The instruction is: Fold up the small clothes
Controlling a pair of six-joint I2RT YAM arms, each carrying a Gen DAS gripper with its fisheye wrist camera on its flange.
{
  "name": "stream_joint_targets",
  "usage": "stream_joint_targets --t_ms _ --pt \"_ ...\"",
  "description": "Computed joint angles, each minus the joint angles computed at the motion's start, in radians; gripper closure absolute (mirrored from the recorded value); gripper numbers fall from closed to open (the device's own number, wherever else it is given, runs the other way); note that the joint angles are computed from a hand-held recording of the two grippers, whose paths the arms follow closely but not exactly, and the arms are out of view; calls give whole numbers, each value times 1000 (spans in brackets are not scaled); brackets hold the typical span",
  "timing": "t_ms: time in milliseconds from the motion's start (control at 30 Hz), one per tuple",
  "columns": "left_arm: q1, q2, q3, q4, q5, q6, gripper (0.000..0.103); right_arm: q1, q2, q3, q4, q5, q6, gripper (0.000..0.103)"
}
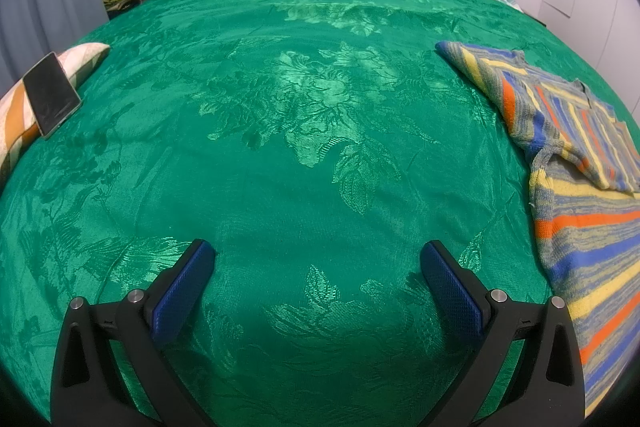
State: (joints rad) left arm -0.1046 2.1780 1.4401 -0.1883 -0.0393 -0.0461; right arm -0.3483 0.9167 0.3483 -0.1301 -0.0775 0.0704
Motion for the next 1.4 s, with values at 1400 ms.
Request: stream_joint_targets --t_ms 1400 --pt "1 2 1 2 0 1 0 -13 25 -24 23 -81 1 6"
